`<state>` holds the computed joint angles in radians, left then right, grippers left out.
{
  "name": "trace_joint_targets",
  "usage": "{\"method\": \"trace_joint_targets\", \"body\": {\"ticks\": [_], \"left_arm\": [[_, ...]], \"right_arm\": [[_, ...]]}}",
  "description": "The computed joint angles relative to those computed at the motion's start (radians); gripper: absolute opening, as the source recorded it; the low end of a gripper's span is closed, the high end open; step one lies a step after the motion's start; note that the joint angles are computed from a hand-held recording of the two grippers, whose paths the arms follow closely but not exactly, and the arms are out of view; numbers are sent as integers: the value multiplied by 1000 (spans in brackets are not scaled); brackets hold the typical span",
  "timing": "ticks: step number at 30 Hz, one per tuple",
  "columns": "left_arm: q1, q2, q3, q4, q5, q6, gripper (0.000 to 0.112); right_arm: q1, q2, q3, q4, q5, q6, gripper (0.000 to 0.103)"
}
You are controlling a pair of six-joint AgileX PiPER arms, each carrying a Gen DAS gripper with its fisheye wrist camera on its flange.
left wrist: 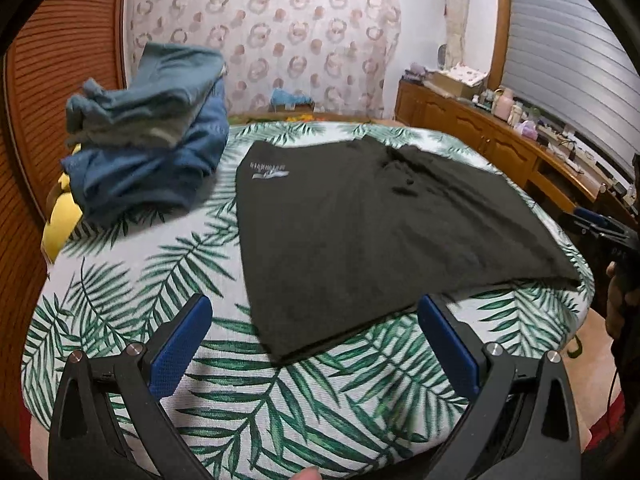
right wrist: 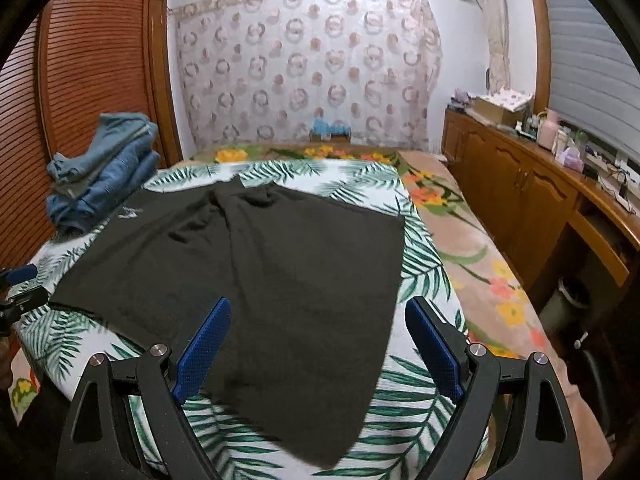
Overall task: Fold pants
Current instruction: 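Lower the right gripper onto the black garment's hem and close it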
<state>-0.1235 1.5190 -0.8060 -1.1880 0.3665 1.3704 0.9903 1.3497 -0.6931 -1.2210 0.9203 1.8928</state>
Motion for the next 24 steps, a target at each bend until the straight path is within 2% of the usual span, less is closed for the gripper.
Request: {"method": "trace_joint_targets", "body": {"ticks": [2, 5, 10, 14, 16, 21, 24], "left_arm": [[5, 21, -11, 8, 7, -12, 103], [10, 44, -21, 30, 13, -36, 103], [12, 79, -37, 62, 18, -74, 103], [19, 84, -32, 38, 17, -47, 103], [16, 84, -27, 19, 9, -28, 103], [-15, 88, -17, -7, -49, 7, 103], [-25, 94, -15, -32, -69, 38, 103]], "right_arm": [[-29, -18, -12, 37, -17, -72, 90], [-148, -47, -40, 100, -116, -219, 85], [-329, -61, -116, 279, -244, -498, 70], [-492, -44, -151, 416, -351, -694, 63], [-553, -23, -175, 486, -386, -773, 52], [-648, 43, -240, 592, -395, -898, 44], [-641, 100, -314, 593, -312, -903, 41]]}}
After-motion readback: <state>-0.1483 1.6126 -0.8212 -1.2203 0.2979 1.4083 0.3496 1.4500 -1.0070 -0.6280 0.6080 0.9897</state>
